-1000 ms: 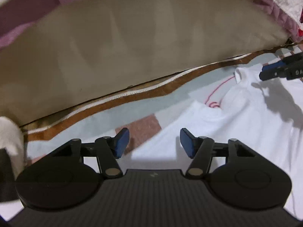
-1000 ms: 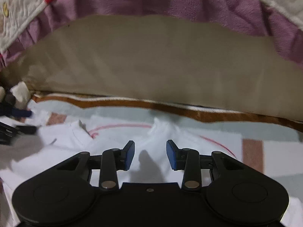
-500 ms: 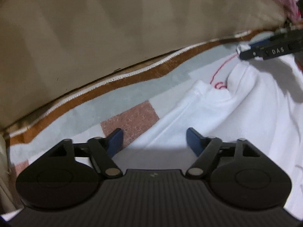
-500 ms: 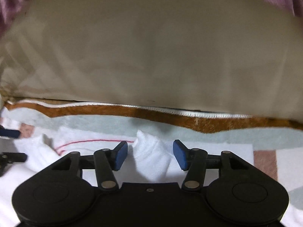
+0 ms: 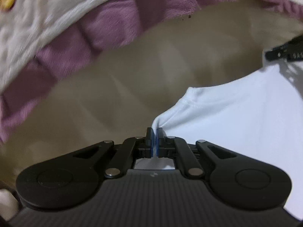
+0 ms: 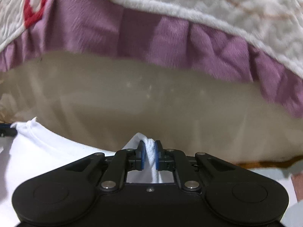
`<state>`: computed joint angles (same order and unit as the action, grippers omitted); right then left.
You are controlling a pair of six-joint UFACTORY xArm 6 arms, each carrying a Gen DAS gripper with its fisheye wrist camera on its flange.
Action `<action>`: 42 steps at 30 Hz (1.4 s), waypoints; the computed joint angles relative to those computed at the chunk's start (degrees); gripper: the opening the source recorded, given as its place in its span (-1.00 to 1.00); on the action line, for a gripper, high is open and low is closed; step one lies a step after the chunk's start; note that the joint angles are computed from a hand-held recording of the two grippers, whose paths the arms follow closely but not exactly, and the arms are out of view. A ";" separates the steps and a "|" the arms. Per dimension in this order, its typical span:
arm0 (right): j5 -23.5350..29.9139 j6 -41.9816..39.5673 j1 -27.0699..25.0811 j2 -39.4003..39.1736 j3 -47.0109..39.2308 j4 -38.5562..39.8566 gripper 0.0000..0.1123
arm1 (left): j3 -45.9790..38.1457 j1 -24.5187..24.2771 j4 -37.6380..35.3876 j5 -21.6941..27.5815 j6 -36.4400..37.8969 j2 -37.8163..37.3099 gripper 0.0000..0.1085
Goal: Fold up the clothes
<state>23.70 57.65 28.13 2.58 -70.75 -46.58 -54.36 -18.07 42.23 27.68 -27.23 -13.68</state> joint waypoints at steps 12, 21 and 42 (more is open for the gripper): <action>-2.73 -7.44 -1.26 -3.50 6.27 19.85 -0.18 | -2.98 -4.18 15.50 12.55 -18.02 6.40 -0.68; 9.58 -13.77 0.47 -47.34 38.19 34.01 -0.06 | 6.80 -9.18 12.77 4.69 -22.26 -12.35 -0.16; 5.82 -15.43 -4.41 -58.94 54.13 26.12 -0.82 | 20.24 -28.86 -1.42 41.89 -23.09 -32.04 -0.23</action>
